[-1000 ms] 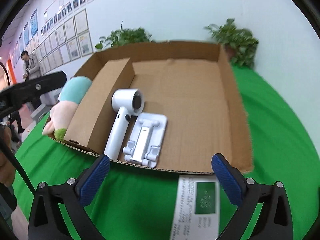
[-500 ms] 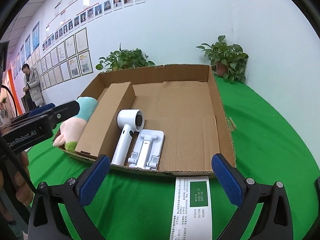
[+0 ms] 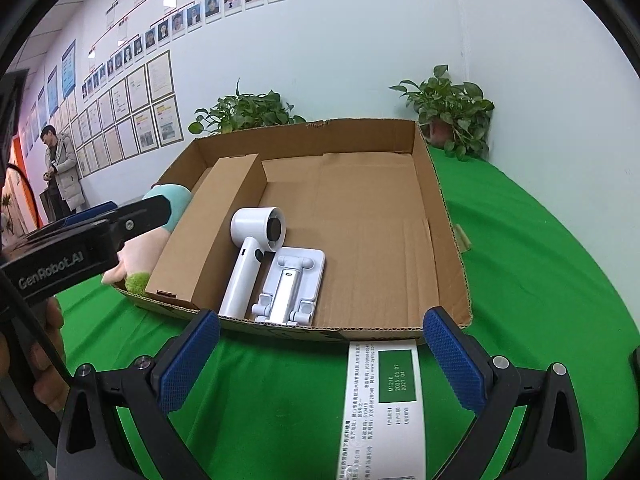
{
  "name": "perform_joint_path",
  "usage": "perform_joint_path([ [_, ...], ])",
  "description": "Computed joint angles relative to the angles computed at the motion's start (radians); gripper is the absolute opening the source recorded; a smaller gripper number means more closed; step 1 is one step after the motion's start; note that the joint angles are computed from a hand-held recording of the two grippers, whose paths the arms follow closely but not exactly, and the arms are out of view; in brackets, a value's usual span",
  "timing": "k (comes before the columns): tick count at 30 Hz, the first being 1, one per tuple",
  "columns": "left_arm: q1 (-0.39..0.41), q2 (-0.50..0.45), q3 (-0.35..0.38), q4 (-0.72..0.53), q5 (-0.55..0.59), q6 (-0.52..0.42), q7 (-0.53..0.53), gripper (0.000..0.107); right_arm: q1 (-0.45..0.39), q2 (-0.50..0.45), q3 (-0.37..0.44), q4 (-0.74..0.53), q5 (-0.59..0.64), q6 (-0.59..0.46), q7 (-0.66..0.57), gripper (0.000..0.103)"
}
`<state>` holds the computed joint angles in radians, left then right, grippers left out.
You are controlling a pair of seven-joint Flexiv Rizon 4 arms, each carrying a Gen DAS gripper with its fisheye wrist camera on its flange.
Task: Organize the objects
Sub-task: 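Open the right gripper to release the phone stand and withdraw, then move the right gripper to the white medicine box and grasp it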
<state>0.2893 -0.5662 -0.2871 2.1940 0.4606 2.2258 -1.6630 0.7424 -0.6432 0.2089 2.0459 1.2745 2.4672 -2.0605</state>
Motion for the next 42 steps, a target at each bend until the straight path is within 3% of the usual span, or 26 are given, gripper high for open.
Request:
perform_joint_path([
  [9, 0.041, -0.004, -0.055, -0.01, 0.031, -0.048, -0.019, 0.08, -0.006, 0.002, 0.019, 0.058, -0.029, 0.04, 0.116, 0.102],
  [13, 0.085, -0.026, -0.114, -0.013, 0.05, -0.089, -0.031, 0.08, 0.007, -0.011, 0.025, 0.094, -0.055, 0.068, 0.193, 0.103],
  [15, 0.119, -0.04, -0.161, -0.016, 0.062, -0.119, -0.026, 0.08, 0.016, -0.018, 0.028, 0.119, -0.078, 0.079, 0.229, 0.102],
  [19, 0.262, -0.109, -0.35, -0.022, 0.096, -0.23, 0.001, 0.08, 0.034, -0.032, 0.023, 0.165, -0.118, 0.092, 0.286, 0.102],
  [25, 0.341, -0.165, -0.471, 0.005, 0.065, -0.301, 0.095, 0.08, 0.064, -0.03, 0.026, 0.243, -0.171, 0.068, 0.383, 0.102],
  [28, 0.388, -0.209, -0.547, 0.02, 0.054, -0.379, 0.166, 0.08, 0.113, -0.044, 0.016, 0.271, -0.142, 0.047, 0.389, 0.103],
  [31, 0.392, -0.247, -0.578, 0.024, 0.012, -0.45, 0.219, 0.08, 0.135, -0.078, 0.02, 0.291, -0.14, 0.01, 0.433, 0.102],
  [33, 0.367, -0.257, -0.571, 0.018, -0.038, -0.509, 0.237, 0.08, 0.169, -0.094, -0.008, 0.281, -0.111, -0.039, 0.424, 0.102],
  [36, 0.349, -0.286, -0.581, 0.002, -0.124, -0.625, 0.265, 0.08, 0.238, -0.076, -0.107, 0.212, 0.055, -0.173, 0.256, 0.102],
  [39, 0.33, -0.319, -0.58, -0.015, -0.197, -0.702, 0.294, 0.079, 0.216, -0.081, -0.09, 0.206, 0.053, -0.188, 0.24, 0.102],
  [40, 0.329, -0.33, -0.581, -0.015, -0.214, -0.706, 0.304, 0.079, 0.222, -0.076, -0.106, 0.188, 0.094, -0.208, 0.192, 0.099],
  [42, 0.338, -0.358, -0.599, -0.01, -0.248, -0.722, 0.331, 0.079, 0.184, -0.085, -0.066, 0.195, 0.051, -0.196, 0.233, 0.092],
])
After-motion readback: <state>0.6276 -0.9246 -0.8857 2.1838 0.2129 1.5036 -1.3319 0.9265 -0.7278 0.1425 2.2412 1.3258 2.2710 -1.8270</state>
